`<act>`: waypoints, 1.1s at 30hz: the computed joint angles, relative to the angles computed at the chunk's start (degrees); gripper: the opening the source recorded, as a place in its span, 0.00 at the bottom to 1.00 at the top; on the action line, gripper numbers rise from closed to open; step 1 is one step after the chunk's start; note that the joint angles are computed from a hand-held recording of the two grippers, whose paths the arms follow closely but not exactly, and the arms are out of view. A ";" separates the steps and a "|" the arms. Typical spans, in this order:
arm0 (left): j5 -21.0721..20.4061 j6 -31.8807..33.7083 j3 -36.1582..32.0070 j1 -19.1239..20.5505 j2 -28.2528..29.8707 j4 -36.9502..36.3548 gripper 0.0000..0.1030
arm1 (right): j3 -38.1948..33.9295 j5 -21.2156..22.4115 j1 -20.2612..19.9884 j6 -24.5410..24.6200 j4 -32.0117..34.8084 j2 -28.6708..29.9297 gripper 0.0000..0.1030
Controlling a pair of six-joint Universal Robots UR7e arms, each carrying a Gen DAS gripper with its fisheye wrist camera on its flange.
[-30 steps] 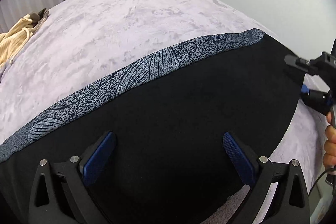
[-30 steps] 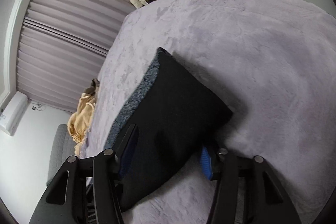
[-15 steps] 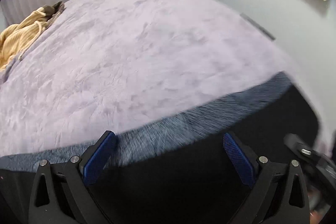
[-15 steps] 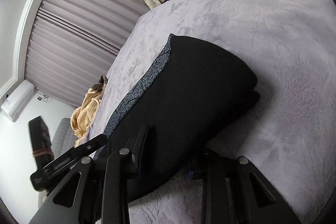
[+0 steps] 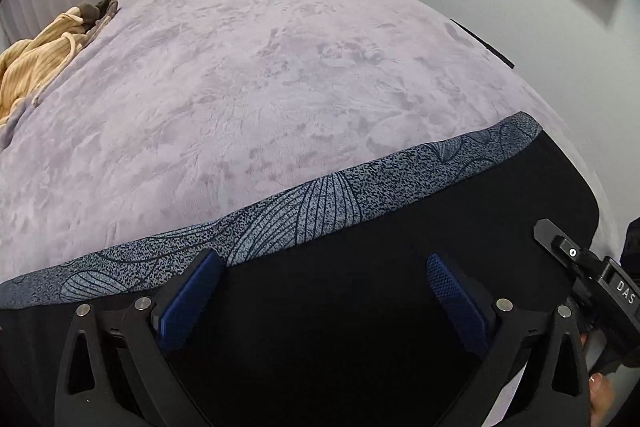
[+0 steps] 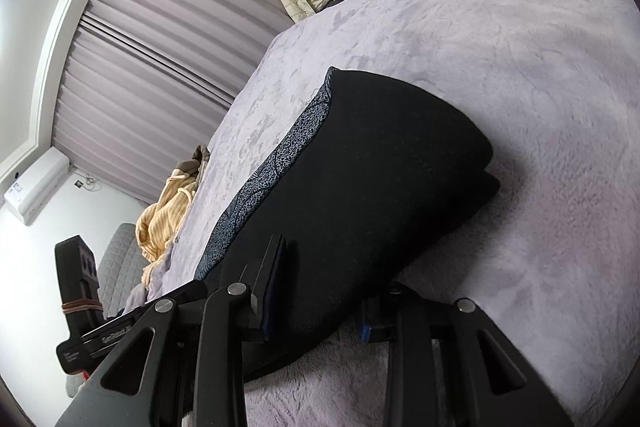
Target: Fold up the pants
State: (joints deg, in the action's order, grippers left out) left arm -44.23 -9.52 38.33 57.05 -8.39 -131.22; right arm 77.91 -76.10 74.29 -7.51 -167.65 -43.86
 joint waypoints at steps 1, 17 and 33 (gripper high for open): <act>-0.29 -0.15 -0.42 -0.05 0.24 0.38 1.00 | 0.03 -0.03 0.01 -0.01 -0.02 -0.03 0.32; -16.84 3.53 7.15 -0.96 -3.32 -7.31 1.00 | 1.77 1.05 -0.72 -0.47 -0.56 -1.24 0.32; -25.18 9.71 13.18 1.58 -3.01 -17.94 1.00 | 1.41 2.45 0.41 3.57 3.60 -3.53 0.18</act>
